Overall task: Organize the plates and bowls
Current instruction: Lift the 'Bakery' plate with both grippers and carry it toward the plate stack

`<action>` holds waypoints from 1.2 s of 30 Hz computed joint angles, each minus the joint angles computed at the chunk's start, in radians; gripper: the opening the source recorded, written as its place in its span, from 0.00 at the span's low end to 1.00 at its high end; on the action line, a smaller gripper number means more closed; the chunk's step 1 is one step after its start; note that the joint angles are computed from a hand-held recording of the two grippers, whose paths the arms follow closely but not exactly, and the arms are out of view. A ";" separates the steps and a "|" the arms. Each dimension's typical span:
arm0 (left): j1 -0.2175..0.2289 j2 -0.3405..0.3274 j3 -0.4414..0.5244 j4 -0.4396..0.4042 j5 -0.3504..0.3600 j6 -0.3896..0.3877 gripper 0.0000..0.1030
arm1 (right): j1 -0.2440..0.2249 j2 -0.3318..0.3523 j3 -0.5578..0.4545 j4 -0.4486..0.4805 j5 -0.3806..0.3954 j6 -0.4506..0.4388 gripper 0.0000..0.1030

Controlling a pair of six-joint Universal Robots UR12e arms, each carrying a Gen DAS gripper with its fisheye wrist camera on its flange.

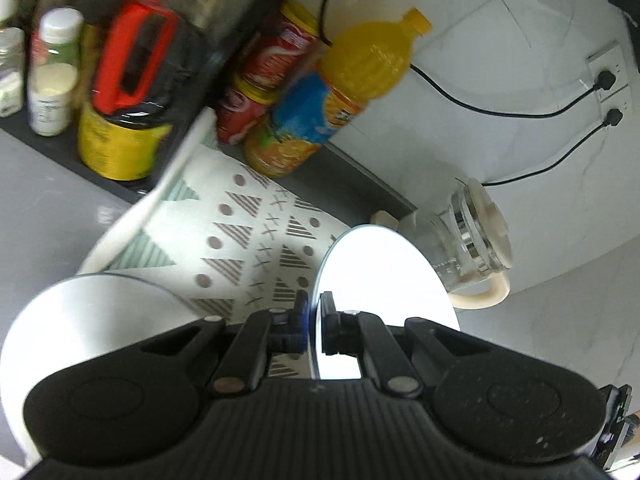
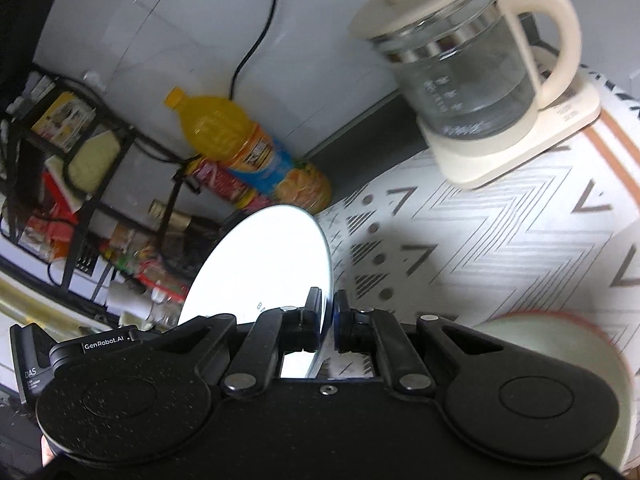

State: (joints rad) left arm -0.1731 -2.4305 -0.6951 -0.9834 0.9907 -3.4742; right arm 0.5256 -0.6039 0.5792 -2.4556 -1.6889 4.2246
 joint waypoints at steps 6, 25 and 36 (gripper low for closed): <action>0.016 0.054 -0.088 0.032 0.038 0.016 0.03 | 0.014 0.030 -0.045 0.006 0.031 0.008 0.06; 0.052 0.155 -0.264 0.057 0.103 0.048 0.03 | 0.046 0.077 -0.097 0.025 0.078 0.034 0.06; 0.065 0.188 -0.328 0.028 0.110 0.091 0.04 | 0.073 0.069 -0.079 0.074 0.047 0.045 0.06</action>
State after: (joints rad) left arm -0.1083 -2.2421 -1.0227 -0.9553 1.1012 -3.3833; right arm 0.5991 -0.5348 0.4999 -2.3820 -1.6424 4.2692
